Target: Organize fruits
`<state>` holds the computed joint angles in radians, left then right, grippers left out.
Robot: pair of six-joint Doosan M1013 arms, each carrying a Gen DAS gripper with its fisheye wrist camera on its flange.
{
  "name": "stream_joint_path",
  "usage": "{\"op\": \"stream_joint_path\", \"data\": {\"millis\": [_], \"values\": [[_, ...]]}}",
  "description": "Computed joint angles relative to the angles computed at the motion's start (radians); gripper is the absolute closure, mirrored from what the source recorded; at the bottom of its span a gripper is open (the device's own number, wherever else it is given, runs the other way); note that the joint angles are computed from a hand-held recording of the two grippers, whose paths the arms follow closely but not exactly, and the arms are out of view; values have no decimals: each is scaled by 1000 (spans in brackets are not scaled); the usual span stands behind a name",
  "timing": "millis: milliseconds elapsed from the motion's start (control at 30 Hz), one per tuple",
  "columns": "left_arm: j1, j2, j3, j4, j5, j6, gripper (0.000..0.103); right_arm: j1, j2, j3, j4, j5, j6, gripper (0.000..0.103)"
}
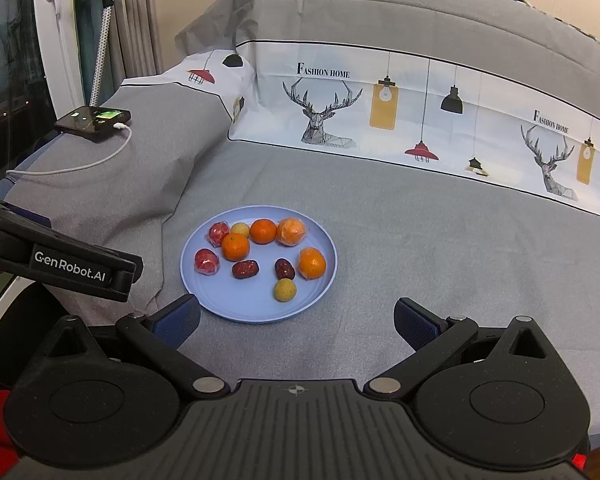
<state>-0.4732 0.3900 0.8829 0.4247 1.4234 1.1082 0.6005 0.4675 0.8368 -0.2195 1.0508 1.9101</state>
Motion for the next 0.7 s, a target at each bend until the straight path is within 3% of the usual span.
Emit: {"op": "stream_joint_path", "data": {"millis": [700], "values": [[0, 6, -4, 16, 12, 6, 0, 0, 1, 2, 1, 2, 2, 1]]}}
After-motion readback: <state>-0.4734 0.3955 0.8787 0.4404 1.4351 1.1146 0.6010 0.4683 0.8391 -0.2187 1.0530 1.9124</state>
